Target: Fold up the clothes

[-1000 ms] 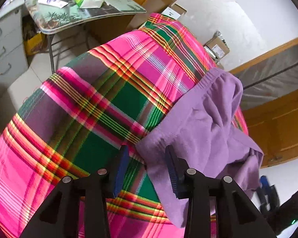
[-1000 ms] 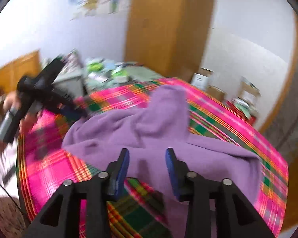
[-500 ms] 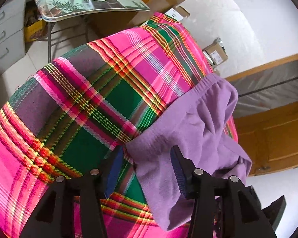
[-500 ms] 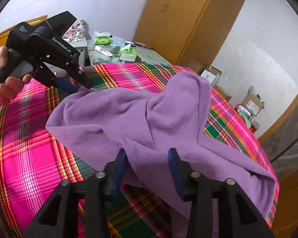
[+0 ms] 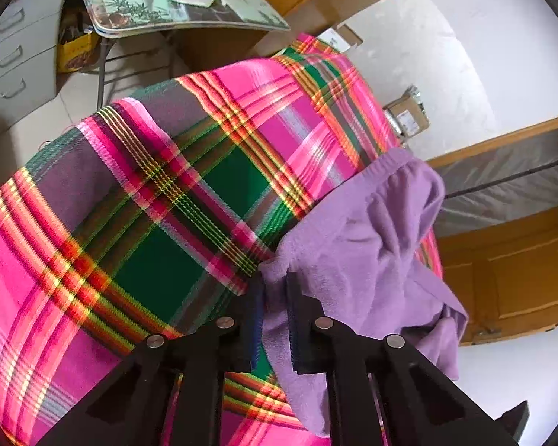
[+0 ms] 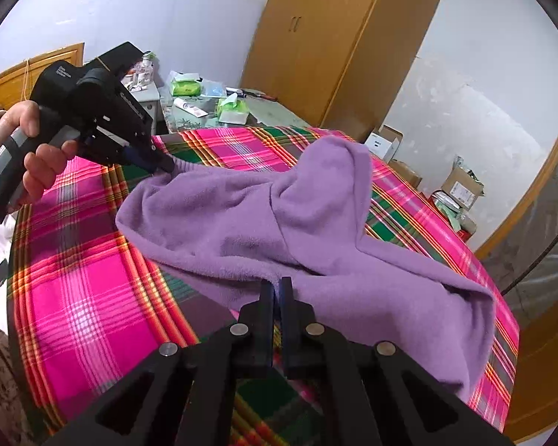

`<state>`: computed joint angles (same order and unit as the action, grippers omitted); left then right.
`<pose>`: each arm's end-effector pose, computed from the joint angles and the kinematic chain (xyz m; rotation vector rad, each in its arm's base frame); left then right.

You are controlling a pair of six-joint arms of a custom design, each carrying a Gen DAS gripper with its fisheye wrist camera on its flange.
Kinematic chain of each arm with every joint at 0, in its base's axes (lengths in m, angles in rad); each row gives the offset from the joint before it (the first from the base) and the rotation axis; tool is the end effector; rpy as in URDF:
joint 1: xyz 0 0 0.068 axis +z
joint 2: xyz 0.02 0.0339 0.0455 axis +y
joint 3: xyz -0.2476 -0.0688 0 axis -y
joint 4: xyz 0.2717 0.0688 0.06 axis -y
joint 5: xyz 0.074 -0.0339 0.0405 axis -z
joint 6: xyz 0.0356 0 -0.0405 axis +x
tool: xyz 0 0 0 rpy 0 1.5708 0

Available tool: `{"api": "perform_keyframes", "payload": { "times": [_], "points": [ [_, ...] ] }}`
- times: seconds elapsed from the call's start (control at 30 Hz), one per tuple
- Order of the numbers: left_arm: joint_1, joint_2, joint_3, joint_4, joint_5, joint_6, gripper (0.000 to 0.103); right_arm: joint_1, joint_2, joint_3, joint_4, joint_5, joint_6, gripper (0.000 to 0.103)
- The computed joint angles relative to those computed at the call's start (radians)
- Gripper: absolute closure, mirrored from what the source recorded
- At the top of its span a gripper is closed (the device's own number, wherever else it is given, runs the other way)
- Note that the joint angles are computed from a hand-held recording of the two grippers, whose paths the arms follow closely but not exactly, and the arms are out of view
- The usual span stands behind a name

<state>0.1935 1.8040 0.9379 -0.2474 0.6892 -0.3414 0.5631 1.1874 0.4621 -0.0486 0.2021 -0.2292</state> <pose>0.3417 0.0439 0.0952 -0.4737 2.5438 -0.9673 0.2138 0.1265 0.1317 -0.8052 2.1822 -0.0698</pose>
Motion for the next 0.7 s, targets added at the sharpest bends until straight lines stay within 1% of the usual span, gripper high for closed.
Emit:
{"api": "perform_keyframes", "payload": {
  "times": [0.17,0.27,0.37,0.5,0.57,0.7],
  "points": [
    [0.040,-0.117,-0.094,0.031,0.017,0.004,0.091,0.024,-0.162,-0.073,-0.080,0.016,0.018,0.100],
    [0.071,-0.186,-0.152,0.047,0.031,0.000,0.092,0.027,-0.267,-0.101,-0.157,-0.005,0.028,0.100],
    [0.112,-0.248,-0.213,0.050,0.043,0.019,0.091,0.036,-0.352,-0.120,-0.226,-0.017,0.028,0.100],
    [0.173,-0.321,-0.286,0.040,0.059,0.051,0.091,0.051,-0.442,-0.141,-0.312,-0.025,0.024,0.100],
    [0.211,-0.337,-0.314,0.027,0.084,0.067,0.092,0.058,-0.475,-0.154,-0.340,-0.035,0.028,0.100],
    [0.259,-0.366,-0.360,-0.016,0.104,0.125,0.092,0.067,-0.531,-0.179,-0.394,-0.057,0.042,0.100]
  ]
}}
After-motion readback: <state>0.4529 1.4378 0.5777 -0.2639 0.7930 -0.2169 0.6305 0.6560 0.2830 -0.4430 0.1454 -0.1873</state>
